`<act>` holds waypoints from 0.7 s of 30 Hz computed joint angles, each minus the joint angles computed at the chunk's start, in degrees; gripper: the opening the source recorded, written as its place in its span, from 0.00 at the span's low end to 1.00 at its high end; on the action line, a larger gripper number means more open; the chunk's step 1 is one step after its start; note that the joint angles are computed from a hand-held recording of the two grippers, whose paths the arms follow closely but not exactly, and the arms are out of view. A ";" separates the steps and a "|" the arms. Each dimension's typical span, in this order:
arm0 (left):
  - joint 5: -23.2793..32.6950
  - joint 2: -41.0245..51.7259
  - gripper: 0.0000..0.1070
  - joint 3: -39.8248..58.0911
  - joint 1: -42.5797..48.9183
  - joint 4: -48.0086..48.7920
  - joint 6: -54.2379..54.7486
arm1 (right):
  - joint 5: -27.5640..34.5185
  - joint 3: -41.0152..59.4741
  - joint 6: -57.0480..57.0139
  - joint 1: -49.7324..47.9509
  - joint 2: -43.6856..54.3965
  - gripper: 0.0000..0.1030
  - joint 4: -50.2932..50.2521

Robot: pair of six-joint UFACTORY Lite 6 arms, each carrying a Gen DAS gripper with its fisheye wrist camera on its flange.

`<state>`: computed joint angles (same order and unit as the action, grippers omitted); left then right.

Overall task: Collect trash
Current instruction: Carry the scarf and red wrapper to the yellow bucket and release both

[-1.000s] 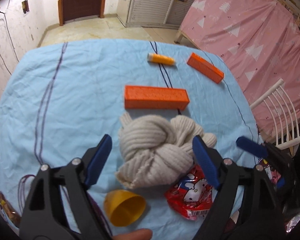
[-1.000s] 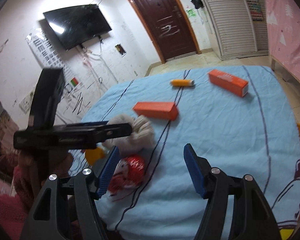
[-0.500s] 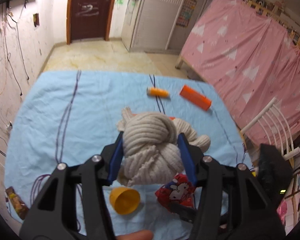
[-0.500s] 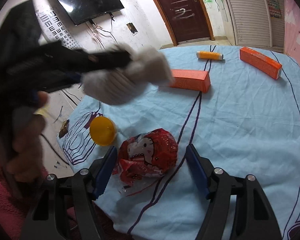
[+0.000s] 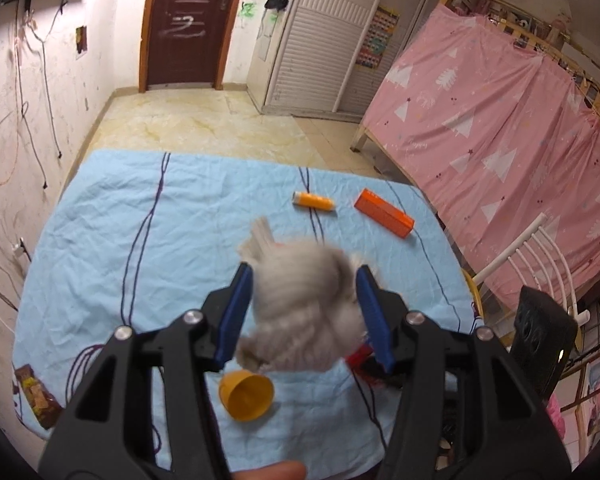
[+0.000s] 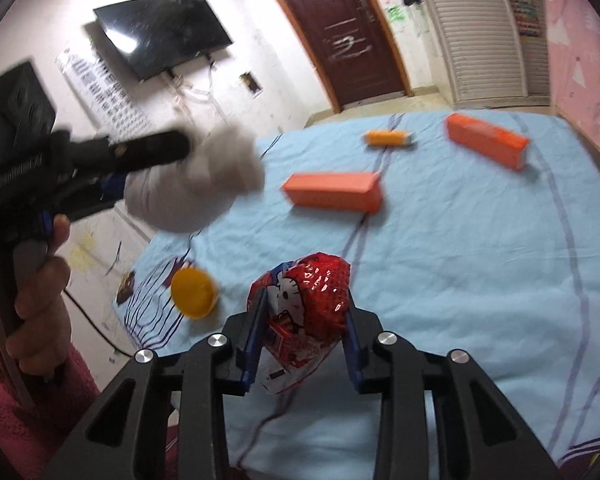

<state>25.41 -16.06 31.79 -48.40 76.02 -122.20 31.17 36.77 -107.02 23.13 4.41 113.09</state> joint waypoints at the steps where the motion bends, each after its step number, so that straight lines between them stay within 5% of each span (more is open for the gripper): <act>1: 0.96 -0.07 0.48 0.32 -0.69 -0.16 -0.12 | 0.64 -0.03 0.12 -1.46 -0.01 0.27 -0.37; 7: 5.59 3.42 0.48 4.09 -3.28 -1.29 1.42 | 5.35 -1.95 2.16 -13.95 -2.84 0.27 -4.61; 13: 2.44 7.77 0.44 5.68 1.34 -5.75 8.87 | 9.33 -3.13 1.36 -23.82 -3.23 0.27 -7.02; 15: -0.87 9.11 0.67 5.29 4.34 -7.50 11.63 | 9.96 -3.07 0.89 -27.20 -2.94 0.27 -7.52; 21: -6.04 14.86 0.74 4.48 8.96 -8.53 13.43 | 11.99 -1.20 0.12 -34.73 0.52 0.27 -8.52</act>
